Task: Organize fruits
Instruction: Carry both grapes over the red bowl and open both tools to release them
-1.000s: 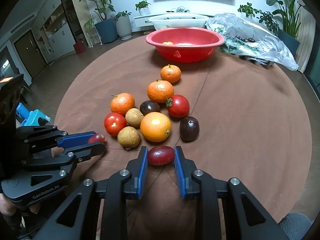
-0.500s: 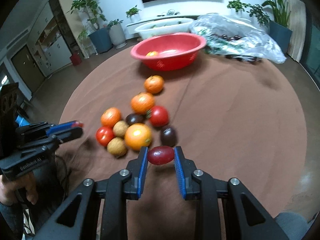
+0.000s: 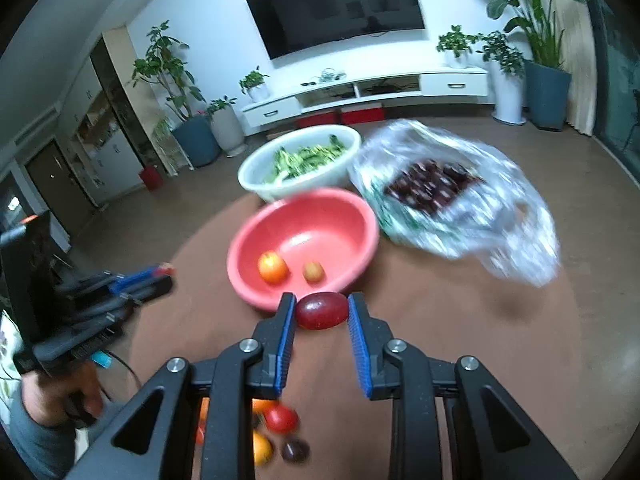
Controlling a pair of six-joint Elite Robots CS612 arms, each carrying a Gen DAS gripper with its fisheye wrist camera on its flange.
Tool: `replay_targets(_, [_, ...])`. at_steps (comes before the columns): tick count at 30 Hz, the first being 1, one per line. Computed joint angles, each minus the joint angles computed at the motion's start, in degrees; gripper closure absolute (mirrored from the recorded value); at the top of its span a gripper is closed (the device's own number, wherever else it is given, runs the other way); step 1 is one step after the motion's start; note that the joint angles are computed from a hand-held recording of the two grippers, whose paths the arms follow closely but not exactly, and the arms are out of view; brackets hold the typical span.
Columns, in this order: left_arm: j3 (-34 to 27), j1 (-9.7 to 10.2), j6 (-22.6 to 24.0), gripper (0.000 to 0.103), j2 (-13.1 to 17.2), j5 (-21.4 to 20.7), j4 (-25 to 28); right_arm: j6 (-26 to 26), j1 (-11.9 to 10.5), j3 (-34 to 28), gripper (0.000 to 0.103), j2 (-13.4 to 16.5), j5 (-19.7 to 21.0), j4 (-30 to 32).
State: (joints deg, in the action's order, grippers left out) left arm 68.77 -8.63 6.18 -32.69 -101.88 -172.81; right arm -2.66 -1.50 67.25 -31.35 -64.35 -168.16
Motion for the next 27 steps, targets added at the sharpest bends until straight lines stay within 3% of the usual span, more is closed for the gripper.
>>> replay_targets(5, [-9.69,-1.02,2.23,0.086,4.99,0.55,7.37,0.15,1.10,-11.54,0.074,5.33,0.81,8.73])
replay_targets(11, [-17.71,-1.46,2.21,0.086,10.13,1.04,13.79,-1.12,2.64,-23.85,0.074,11.77,-2.19,19.67])
replay_targets(19, [-21.97,-1.87,3.54,0.086,13.22,1.77,17.02,-1.66,3.72,-34.10,0.074,17.37,-5.12,27.62])
replay_targets(27, [-22.91,-2.07,4.04,0.086,14.22,3.14,17.70,-3.09,4.52,-39.43,0.074,20.24,-8.45,31.65])
